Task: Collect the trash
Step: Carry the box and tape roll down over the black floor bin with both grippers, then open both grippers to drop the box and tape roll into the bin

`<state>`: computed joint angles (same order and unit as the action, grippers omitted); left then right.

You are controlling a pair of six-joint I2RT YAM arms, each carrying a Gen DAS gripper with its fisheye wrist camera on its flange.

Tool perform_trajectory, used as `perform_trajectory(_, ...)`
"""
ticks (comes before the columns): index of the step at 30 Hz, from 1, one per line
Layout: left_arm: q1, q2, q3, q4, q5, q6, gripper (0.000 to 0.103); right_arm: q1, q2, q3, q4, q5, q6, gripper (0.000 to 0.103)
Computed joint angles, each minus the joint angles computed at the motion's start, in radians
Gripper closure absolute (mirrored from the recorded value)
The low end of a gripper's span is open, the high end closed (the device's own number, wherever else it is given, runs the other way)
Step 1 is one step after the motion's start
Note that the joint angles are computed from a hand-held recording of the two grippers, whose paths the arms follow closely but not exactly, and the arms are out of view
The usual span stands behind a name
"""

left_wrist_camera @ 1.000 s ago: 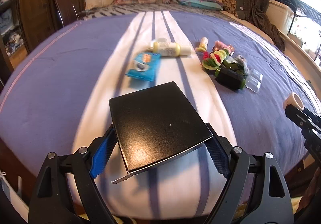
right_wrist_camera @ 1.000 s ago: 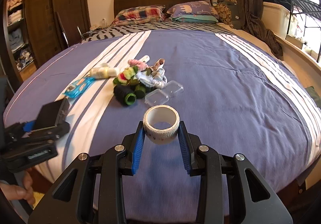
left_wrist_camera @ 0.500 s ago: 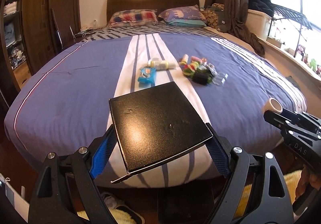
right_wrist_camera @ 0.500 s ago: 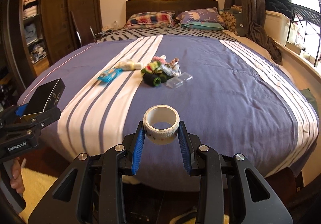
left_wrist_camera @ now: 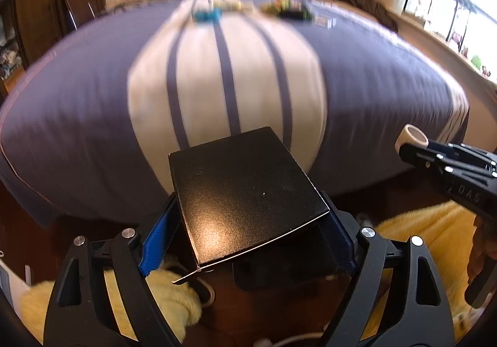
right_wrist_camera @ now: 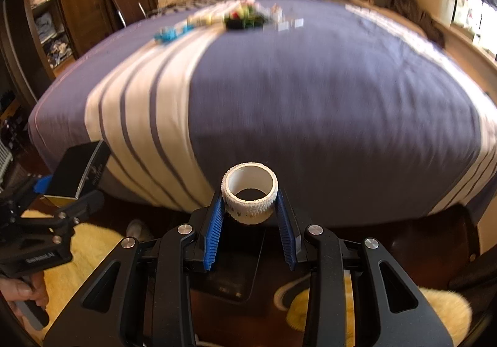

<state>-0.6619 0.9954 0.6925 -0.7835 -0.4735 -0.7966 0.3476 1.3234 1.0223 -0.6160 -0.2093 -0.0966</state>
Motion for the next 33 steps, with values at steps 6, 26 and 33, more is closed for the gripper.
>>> perform_trajectory(6,0.106,0.12,-0.124,0.196,0.21,0.073,0.022,0.038,0.114,-0.073,0.056,-0.001,0.021,0.069)
perform_trajectory(26,0.263,0.532,-0.149,0.526,0.487,0.199,0.016,0.088,0.462,0.035,0.087,-0.037,0.107,0.066)
perform_trajectory(33,0.247,0.522,-0.154,0.529,0.45,0.195,0.008,0.09,0.462,0.041,0.102,-0.047,0.12,0.045)
